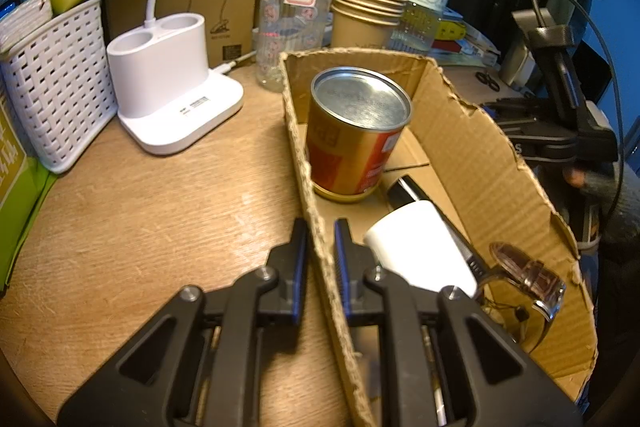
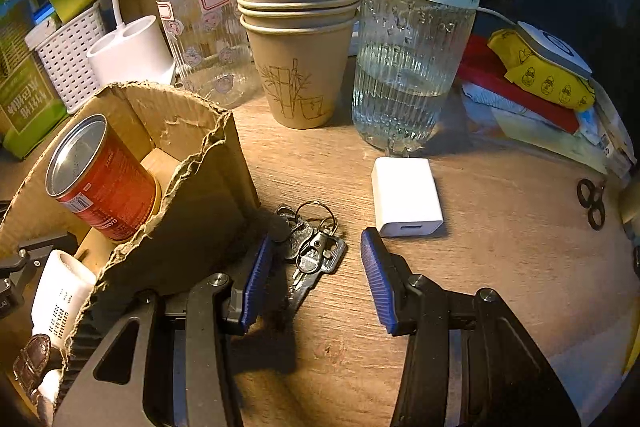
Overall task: Organize rigid objects
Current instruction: 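Close the right gripper on the metal keys on the desk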
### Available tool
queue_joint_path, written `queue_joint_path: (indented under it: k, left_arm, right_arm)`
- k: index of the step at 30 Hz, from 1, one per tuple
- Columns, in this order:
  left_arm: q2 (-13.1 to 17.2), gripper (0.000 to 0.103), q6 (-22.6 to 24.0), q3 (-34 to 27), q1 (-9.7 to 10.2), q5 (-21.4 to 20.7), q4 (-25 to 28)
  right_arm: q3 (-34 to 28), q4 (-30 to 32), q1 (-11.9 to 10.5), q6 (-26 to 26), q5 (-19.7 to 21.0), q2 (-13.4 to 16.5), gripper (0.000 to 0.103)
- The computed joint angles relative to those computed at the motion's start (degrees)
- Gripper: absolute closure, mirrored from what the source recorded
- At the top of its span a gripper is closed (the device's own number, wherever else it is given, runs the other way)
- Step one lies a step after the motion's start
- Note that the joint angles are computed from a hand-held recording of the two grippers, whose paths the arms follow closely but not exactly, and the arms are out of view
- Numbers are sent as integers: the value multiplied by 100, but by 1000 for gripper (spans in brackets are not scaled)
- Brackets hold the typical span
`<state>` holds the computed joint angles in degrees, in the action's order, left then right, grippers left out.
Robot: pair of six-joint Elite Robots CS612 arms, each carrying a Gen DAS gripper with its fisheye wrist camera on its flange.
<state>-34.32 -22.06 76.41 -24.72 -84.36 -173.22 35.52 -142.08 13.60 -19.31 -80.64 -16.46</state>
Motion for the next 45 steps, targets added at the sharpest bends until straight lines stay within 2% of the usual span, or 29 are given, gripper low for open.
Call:
queue_joint_path:
  k: [3, 5, 11, 14, 19, 21, 22, 24, 26, 28, 29, 34, 41, 45]
  left_arm:
    - [-2, 89, -2, -2, 0, -1, 4]
    - [-1, 89, -2, -4, 0, -2, 5]
    - [-2, 89, -2, -3, 1, -3, 5]
    - [-1, 89, -2, -3, 2, -4, 4]
    - [-2, 89, -2, -3, 1, -3, 6]
    - [-2, 89, -3, -3, 1, -6, 2]
    - [0, 89, 0, -5, 1, -5, 2]
    - [2, 89, -4, -7, 0, -6, 3]
    - [2, 89, -4, -7, 0, -6, 3]
    - [3, 89, -5, -7, 1, -7, -1]
    - [3, 89, -5, -7, 1, -7, -1]
    - [3, 89, -6, -8, 0, -8, 0]
    - [3, 89, -6, -8, 1, -8, 1]
    - [3, 89, -6, -8, 1, -8, 1]
  right_arm:
    - [-47, 51, -11, 65, 22, 24, 57]
    - [-71, 91, -14, 53, 109, 31, 64]
    - [-241, 134, -45, 233, 296, 128, 62]
    - [-234, 79, -54, 274, 258, 133, 57]
    - [-279, 62, -57, 331, 280, 163, 58]
    - [-212, 24, -59, 307, 344, 133, 69]
    - [-190, 1, -47, 309, 297, 121, 71]
    - [-17, -191, -17, 242, 203, 47, 81]
    - [72, -375, 28, 229, -2, 13, 86]
    - [150, -495, 37, 237, -33, -21, 92]
    - [191, -548, 41, 261, -65, -43, 101]
    - [506, -831, 39, 308, -164, -200, 101]
    - [1071, -1341, 18, 384, -97, -529, 101]
    - [1408, -1746, 44, 297, -241, -711, 101]
